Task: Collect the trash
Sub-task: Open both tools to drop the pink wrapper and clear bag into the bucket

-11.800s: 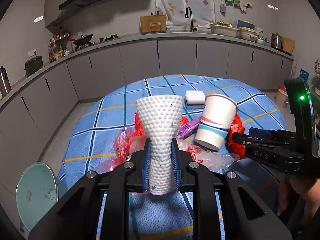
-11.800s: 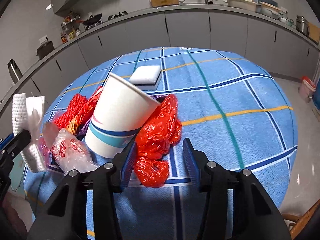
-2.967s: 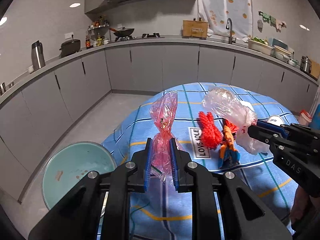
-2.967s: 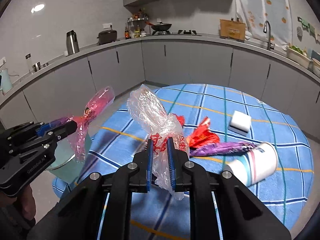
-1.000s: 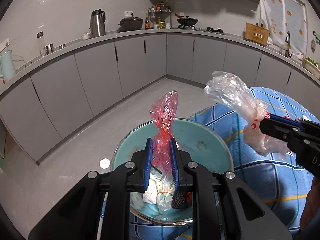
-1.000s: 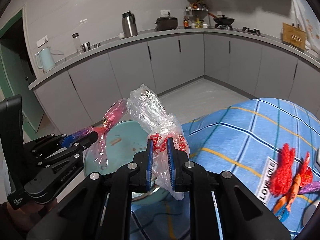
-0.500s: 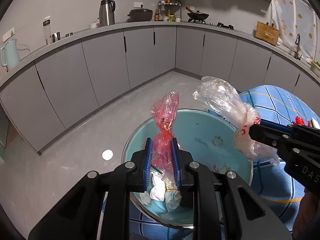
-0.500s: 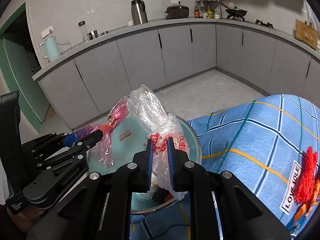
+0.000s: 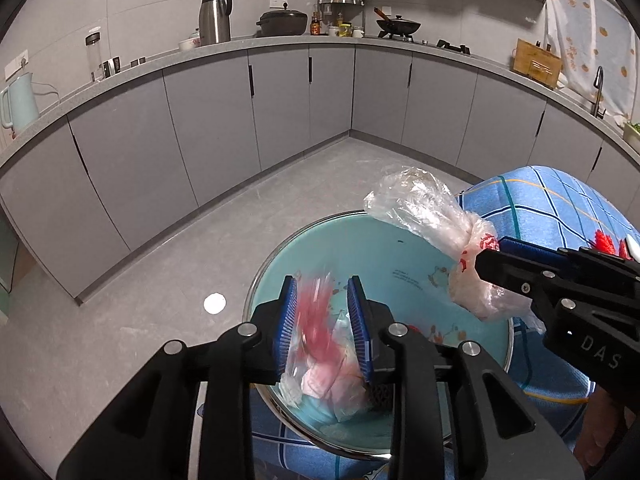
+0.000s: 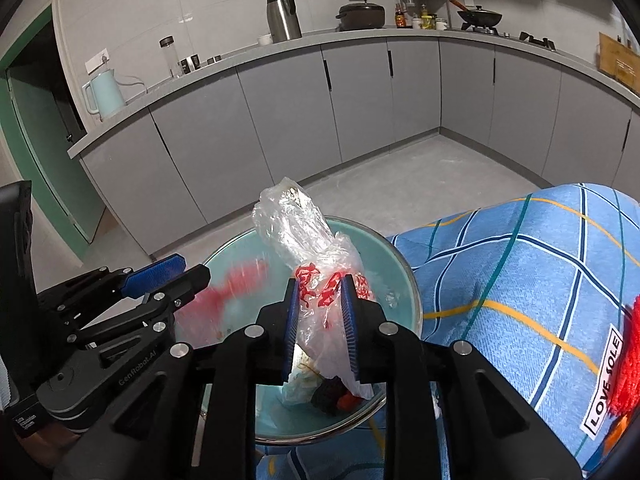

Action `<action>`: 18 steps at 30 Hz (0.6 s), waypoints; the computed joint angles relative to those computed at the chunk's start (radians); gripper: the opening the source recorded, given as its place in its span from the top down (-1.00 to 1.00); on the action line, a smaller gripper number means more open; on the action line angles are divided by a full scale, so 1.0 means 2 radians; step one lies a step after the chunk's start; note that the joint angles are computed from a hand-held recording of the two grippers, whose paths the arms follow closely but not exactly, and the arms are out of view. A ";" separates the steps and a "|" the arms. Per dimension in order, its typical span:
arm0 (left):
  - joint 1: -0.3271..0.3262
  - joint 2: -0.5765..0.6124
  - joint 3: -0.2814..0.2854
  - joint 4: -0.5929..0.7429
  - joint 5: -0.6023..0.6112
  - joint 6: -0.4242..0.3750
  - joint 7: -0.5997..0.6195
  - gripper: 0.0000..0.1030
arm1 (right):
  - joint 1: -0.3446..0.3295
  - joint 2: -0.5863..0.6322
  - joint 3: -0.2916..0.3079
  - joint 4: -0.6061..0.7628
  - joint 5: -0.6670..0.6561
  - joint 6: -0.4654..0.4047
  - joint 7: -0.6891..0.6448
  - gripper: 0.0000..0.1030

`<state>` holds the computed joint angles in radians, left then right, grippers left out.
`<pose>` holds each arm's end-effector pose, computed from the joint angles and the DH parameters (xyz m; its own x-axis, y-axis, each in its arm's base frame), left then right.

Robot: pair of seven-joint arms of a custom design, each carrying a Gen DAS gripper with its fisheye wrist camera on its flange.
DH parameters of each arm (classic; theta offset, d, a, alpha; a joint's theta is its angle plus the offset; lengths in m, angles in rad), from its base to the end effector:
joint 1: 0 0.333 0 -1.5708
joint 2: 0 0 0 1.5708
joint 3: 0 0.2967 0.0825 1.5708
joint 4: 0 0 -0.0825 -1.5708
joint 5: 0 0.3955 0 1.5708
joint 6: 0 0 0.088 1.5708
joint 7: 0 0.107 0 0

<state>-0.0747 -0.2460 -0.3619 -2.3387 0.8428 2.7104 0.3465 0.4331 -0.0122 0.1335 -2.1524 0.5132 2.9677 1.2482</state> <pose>0.4595 -0.2497 0.4580 0.0957 -0.9954 -0.0053 -0.6716 -0.0606 -0.7384 0.5157 0.2887 0.4719 0.4768 -0.8580 -0.1910 -0.6549 -0.2018 -0.7282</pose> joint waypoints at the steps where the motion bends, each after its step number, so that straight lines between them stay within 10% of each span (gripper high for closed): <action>1: 0.000 0.000 0.000 0.000 0.000 0.000 0.001 0.43 | 0.000 -0.001 0.000 -0.001 0.003 0.002 -0.002 0.54; 18: 0.005 -0.016 -0.007 -0.008 0.023 -0.018 -0.035 -0.57 | 0.009 -0.023 -0.011 -0.030 0.013 0.018 0.008 0.29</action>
